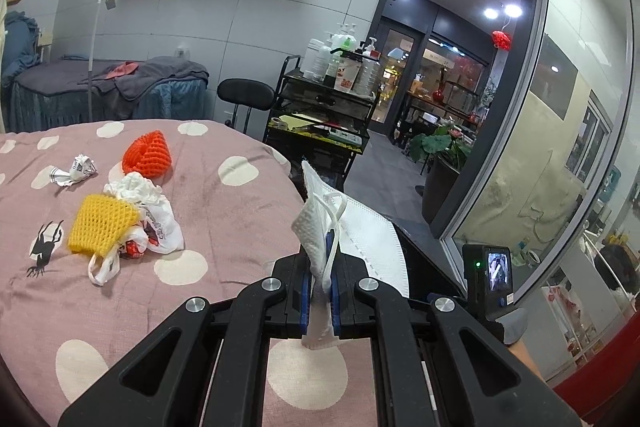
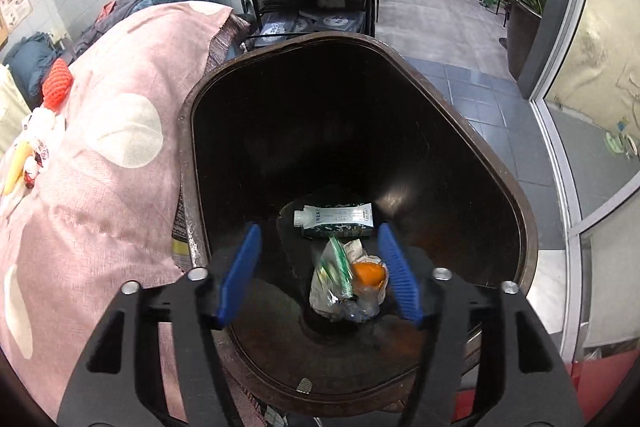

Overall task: Collect trash
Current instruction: 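Carry the mask and green wrapper to the brown bin while the right gripper releases the wrapper, then open the left gripper over the bin to drop the white mask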

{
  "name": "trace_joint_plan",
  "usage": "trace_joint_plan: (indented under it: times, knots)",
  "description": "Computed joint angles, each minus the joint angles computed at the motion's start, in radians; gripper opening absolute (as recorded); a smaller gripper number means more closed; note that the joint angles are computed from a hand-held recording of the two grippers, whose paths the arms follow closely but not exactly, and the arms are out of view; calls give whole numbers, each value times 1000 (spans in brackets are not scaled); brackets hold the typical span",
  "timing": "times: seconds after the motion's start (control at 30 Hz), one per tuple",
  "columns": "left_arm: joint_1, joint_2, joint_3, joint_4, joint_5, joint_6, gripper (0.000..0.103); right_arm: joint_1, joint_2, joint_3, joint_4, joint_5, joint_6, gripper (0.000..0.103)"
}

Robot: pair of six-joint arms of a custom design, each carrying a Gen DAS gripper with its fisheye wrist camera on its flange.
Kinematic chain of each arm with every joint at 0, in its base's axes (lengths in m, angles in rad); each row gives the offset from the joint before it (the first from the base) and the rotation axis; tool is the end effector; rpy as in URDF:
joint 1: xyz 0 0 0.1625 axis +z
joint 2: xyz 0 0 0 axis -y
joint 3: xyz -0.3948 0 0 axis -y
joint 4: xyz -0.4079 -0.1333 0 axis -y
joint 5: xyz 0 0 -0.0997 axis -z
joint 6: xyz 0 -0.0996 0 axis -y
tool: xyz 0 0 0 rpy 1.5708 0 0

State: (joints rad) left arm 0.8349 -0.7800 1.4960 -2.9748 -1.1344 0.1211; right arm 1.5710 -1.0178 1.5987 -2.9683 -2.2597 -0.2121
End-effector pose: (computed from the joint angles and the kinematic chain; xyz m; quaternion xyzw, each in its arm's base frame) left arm -0.3551 -0.6535 0.1660 0.3155 0.8663 -0.3755 0.0946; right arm 0.0701 -0.6726 0.2946 -0.0418 -0.8732 0.3389 0.3477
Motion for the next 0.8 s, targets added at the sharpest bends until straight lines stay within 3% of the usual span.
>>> trace_joint_plan:
  times: [0.07, 0.27, 0.43, 0.8]
  knots:
    - [-2, 7, -5, 13, -10, -4, 8, -3, -9, 11, -21, 5, 0, 74]
    - [-10, 38, -34, 46, -35, 4, 8, 1, -59, 77, -118, 39, -10, 76]
    - [-13, 79, -82, 93, -70, 2, 8, 15, -90, 117, -212, 27, -32, 77]
    - [-24, 189, -209, 201, -105, 32, 8, 14, -143, 154, -277, -14, -30, 78]
